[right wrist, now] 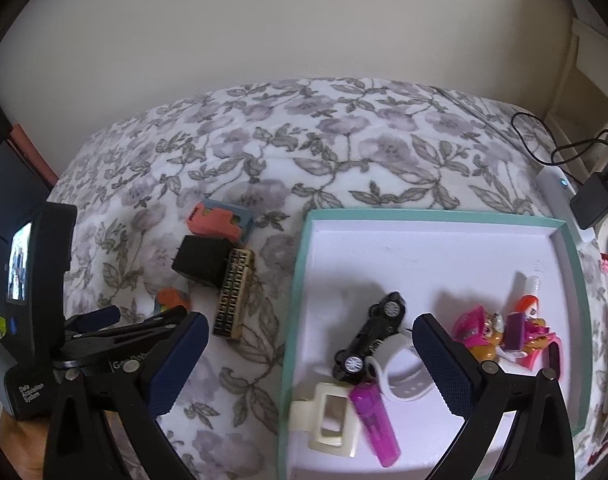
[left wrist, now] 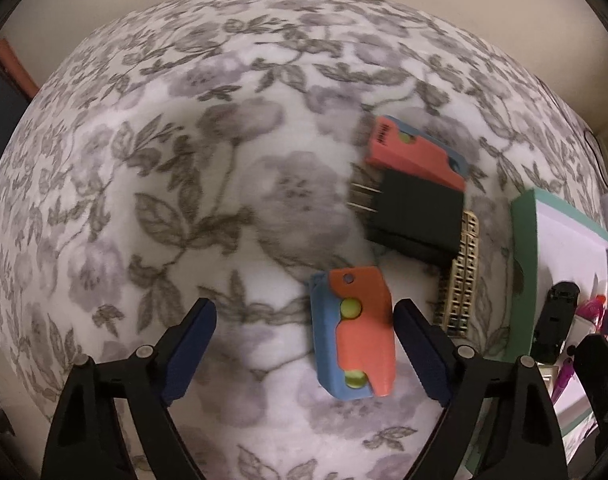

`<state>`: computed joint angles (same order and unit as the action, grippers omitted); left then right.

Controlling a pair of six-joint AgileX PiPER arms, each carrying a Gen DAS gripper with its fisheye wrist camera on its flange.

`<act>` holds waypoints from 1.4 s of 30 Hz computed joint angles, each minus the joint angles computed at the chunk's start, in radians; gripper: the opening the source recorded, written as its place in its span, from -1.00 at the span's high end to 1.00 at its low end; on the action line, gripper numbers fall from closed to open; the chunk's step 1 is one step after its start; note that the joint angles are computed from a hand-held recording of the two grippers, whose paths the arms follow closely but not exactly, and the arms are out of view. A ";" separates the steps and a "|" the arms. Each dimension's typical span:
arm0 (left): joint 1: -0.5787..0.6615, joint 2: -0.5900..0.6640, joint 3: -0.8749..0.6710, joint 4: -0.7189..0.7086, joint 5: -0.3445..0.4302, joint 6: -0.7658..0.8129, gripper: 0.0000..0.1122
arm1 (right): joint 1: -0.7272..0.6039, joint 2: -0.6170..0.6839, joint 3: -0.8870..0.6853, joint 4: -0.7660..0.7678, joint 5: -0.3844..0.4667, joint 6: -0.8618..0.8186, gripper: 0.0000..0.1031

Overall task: Organize rigid objects
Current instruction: 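Position the left gripper over the orange-blue case while the right grasps the gold patterned case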

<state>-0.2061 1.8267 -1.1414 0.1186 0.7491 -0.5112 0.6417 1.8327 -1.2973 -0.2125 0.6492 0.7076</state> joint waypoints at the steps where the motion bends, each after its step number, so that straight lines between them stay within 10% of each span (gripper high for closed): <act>1: 0.010 -0.003 0.004 -0.005 -0.001 0.004 -0.61 | 0.004 0.008 -0.011 0.006 -0.001 -0.004 -0.99; 22: 0.224 -0.094 0.094 -0.250 -0.037 0.217 -0.61 | 0.048 0.247 -0.265 0.112 0.094 -0.159 0.08; 42: 0.191 -0.049 0.060 -0.299 -0.021 0.261 -0.61 | 0.049 0.323 -0.320 0.156 0.102 -0.195 0.51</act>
<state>-0.0153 1.7775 -1.0811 -0.1803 0.7282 -0.2506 0.6908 2.1554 -1.6178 -0.0564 0.7513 0.5129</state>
